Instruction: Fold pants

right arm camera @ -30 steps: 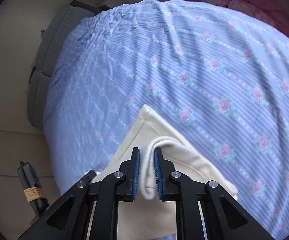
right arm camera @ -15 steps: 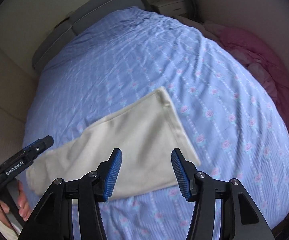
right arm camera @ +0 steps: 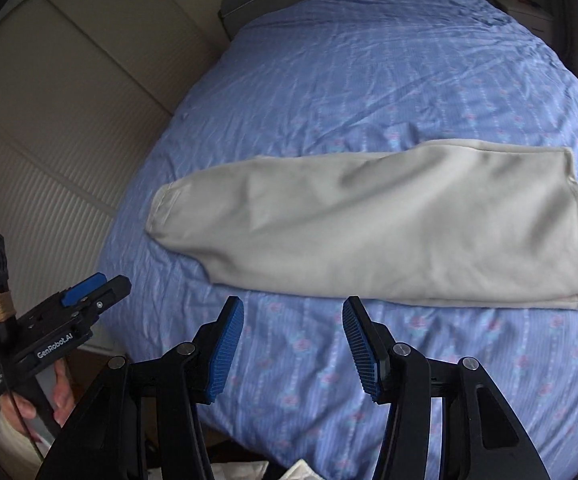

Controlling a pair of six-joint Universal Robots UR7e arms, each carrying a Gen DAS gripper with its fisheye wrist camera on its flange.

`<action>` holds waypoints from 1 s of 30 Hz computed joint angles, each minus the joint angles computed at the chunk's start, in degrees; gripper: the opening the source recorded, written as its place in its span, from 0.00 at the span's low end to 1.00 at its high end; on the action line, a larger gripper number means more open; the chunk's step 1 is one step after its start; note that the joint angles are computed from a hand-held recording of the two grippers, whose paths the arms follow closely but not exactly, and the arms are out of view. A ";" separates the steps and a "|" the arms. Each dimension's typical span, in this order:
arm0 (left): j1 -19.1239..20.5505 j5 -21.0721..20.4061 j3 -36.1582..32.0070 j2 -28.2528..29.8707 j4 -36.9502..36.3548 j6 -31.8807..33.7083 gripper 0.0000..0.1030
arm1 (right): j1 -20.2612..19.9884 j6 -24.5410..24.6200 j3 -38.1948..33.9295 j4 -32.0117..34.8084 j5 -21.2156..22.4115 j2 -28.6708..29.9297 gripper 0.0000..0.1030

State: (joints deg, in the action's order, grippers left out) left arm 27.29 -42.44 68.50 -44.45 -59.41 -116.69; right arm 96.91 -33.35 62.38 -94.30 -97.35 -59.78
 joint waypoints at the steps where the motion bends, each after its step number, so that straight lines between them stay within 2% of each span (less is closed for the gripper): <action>1: -0.79 -0.40 3.09 -2.53 0.34 -2.03 0.64 | 0.88 0.23 2.75 -0.96 0.05 -1.07 0.52; 3: -2.32 -1.21 9.09 -7.72 1.04 -4.83 0.65 | 2.64 1.73 8.05 -3.37 -0.04 -2.92 0.52; 5: -3.58 -1.62 15.43 -13.44 -0.07 -4.79 0.65 | 4.34 4.69 13.56 -6.76 -0.28 -4.65 0.52; 8: -4.41 -3.51 22.46 -21.72 -0.36 -1.50 0.65 | 7.29 12.03 21.14 -12.86 -2.70 -6.43 0.52; 11: -4.73 -2.39 27.53 -29.23 2.12 1.49 0.65 | 9.92 19.40 27.54 -18.26 -3.80 -7.58 0.52; 14: -3.14 -1.49 30.14 -35.11 5.81 5.92 0.65 | 13.03 25.29 30.55 -22.18 -6.46 -5.74 0.52; 16: -1.44 0.51 32.33 -39.34 4.38 11.10 0.65 | 15.21 29.34 30.58 -23.41 -7.04 -3.57 0.52; 19: 2.39 3.60 35.84 -45.56 -1.86 21.45 0.65 | 18.42 30.13 28.71 -26.28 -8.68 0.75 0.52; 22: 8.07 6.24 38.63 -50.02 -12.67 34.25 0.63 | 20.60 30.30 24.93 -27.64 -8.90 5.94 0.52; 23: 10.61 6.42 39.58 -51.27 -18.24 39.94 0.59 | 21.12 30.71 23.57 -27.99 -8.87 7.67 0.52; 24: 12.99 6.25 40.23 -52.03 -23.16 45.04 0.53 | 21.59 31.05 22.25 -28.54 -8.82 9.44 0.52; 27: 21.25 4.42 41.04 -52.57 -38.14 60.33 0.44 | 22.67 31.85 18.33 -30.68 -9.54 14.92 0.52; 30: 28.45 1.02 40.16 -51.02 -48.00 70.24 0.37 | 23.33 33.22 13.57 -31.11 -10.84 20.64 0.52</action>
